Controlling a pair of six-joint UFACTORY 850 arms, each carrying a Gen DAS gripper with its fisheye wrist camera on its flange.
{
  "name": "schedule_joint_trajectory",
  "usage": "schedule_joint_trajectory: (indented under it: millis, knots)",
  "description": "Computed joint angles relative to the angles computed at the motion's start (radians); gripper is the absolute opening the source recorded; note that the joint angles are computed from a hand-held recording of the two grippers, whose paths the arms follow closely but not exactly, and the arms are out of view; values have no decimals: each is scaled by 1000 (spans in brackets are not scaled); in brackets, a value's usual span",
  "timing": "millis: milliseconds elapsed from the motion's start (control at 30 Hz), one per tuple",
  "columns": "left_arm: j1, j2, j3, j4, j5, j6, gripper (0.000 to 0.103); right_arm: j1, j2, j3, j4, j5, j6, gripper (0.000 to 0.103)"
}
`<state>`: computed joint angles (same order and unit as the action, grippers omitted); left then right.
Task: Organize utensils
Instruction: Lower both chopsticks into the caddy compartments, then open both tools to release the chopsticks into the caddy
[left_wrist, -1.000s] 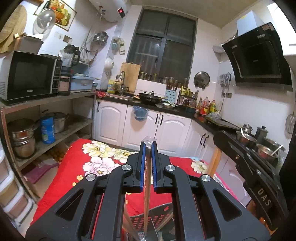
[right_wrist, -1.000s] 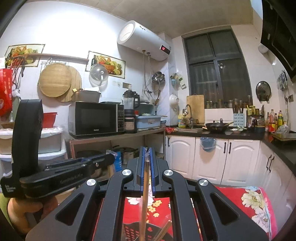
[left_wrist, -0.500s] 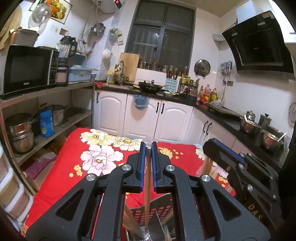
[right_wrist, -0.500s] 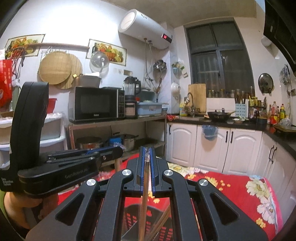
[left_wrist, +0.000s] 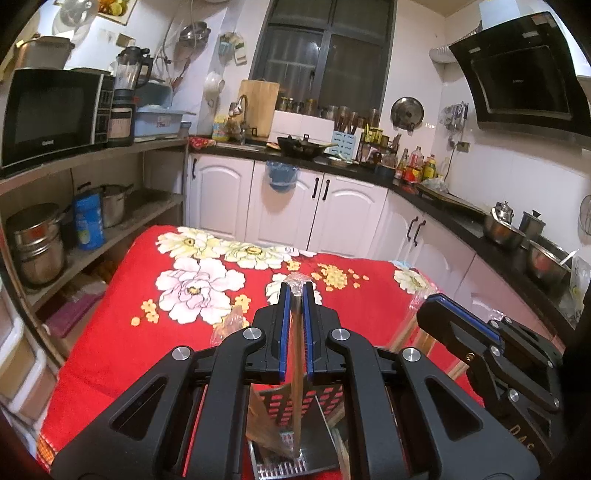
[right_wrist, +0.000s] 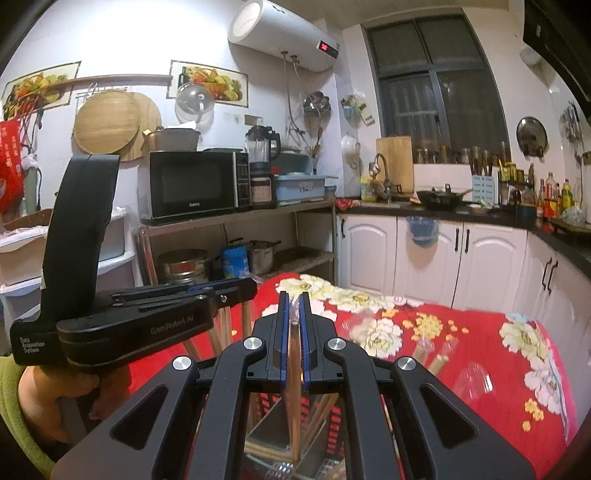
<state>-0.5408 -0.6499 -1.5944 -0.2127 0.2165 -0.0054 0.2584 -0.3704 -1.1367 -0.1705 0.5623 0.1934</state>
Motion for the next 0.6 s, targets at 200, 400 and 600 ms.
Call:
schedule_joint_trajectory:
  millis: [200,400,600]
  knots:
    - [-1,15,18,-7,-18,4,4,-4,22,28,-1,-15,19,6]
    - [2,37,43,9,-42,-32,19,2,46,54,27,-36,-2,8]
    - [-1,80,99,-51,-24,23,30,3,59,66,69,-76,-19,15]
